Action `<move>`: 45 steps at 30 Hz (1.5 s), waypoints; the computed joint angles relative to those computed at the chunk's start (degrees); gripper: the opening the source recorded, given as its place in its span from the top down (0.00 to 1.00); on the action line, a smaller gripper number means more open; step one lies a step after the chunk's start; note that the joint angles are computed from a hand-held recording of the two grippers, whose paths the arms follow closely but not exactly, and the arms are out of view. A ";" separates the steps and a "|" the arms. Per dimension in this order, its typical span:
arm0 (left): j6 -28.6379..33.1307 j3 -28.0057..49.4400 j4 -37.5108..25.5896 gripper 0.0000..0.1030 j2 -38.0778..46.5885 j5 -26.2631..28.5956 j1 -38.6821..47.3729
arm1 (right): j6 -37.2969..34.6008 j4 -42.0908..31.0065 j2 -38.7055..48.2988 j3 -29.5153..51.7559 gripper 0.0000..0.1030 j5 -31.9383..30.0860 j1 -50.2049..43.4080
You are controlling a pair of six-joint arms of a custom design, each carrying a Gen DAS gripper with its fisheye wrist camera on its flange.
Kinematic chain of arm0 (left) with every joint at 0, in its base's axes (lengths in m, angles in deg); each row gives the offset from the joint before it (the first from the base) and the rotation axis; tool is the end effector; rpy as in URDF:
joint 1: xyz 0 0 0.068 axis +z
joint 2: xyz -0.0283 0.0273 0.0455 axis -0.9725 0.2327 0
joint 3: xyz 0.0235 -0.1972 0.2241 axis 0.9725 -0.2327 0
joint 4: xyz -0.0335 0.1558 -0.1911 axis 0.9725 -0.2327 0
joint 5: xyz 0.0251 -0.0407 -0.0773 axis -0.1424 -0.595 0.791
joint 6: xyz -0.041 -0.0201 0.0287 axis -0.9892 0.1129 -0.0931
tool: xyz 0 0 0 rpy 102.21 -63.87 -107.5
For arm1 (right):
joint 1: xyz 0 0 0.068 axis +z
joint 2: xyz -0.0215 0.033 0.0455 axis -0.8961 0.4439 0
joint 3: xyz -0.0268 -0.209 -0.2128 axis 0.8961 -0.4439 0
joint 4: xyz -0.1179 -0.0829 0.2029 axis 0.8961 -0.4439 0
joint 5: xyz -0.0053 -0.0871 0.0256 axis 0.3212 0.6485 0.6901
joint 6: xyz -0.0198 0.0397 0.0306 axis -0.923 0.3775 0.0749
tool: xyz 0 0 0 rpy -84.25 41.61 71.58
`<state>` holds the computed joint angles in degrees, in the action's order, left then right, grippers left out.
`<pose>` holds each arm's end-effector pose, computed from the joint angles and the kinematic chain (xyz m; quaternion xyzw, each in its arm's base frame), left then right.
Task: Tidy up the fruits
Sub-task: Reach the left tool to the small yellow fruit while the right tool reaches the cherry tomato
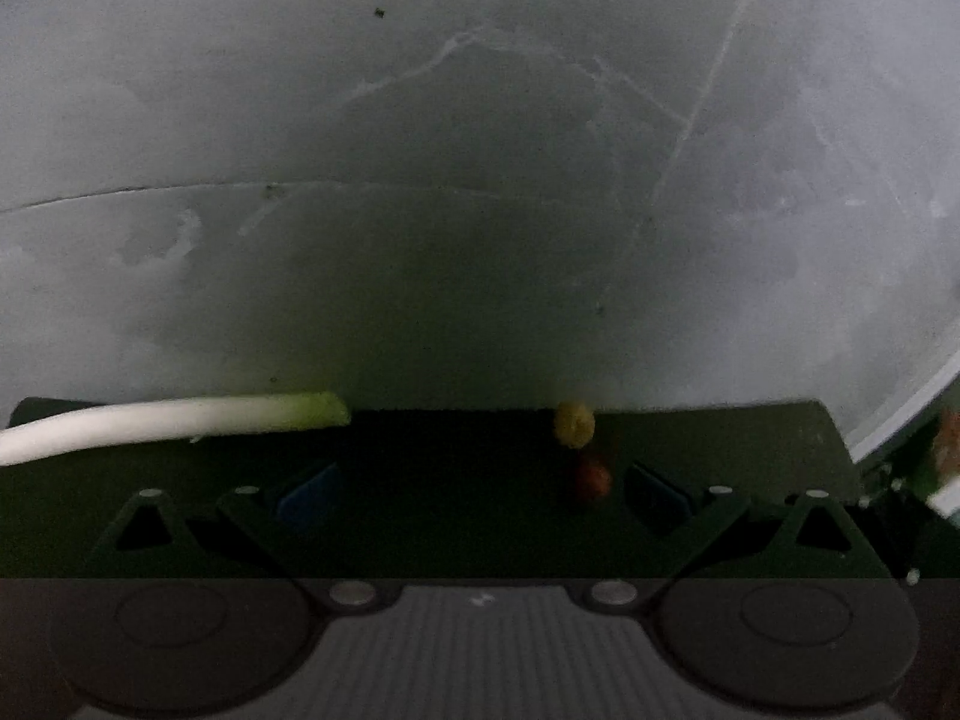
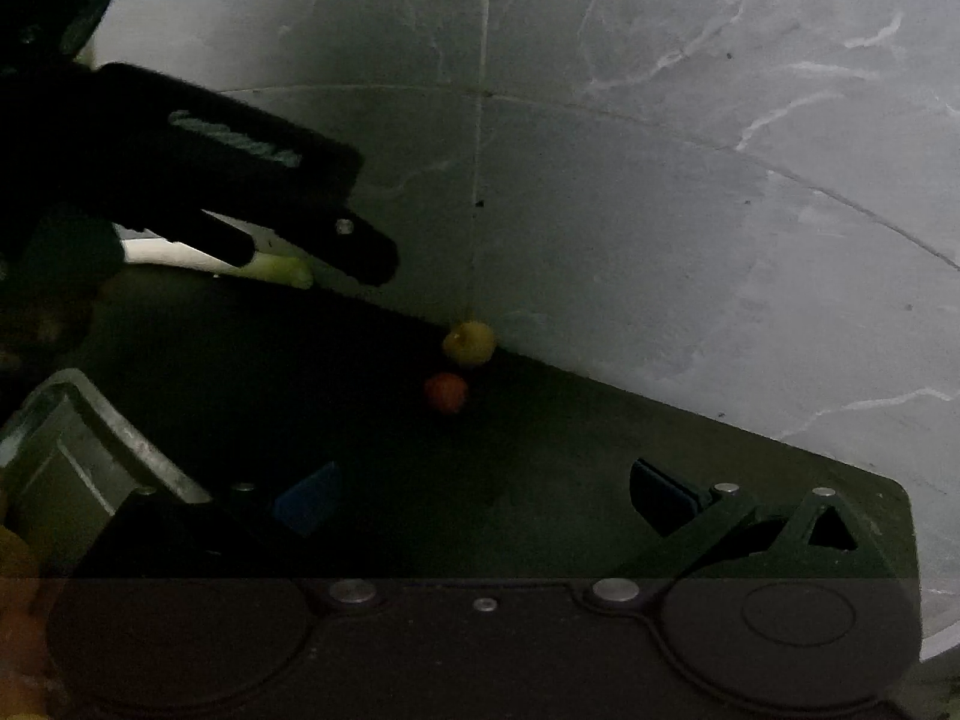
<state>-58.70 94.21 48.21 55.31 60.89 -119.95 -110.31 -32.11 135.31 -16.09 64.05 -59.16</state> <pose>0.2929 -0.2599 0.2476 -0.0816 0.9371 -0.0900 0.3273 0.2877 0.0349 0.2052 -0.2912 0.8800 0.1012 0.3613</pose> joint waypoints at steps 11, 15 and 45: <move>-0.02 4.70 4.19 0.01 7.46 4.14 3.48 | -0.57 4.70 4.79 0.73 0.02 -0.04 2.71; -0.81 6.35 4.70 0.01 9.98 5.96 3.97 | -1.98 6.10 5.58 0.46 0.10 0.13 3.38; 8.89 14.19 3.34 0.40 16.41 11.83 5.48 | -1.54 9.21 6.49 -0.07 0.58 -0.45 5.22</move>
<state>-49.80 108.40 51.55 71.73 72.72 -114.48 -111.84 -22.90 141.79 -16.17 63.61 -53.95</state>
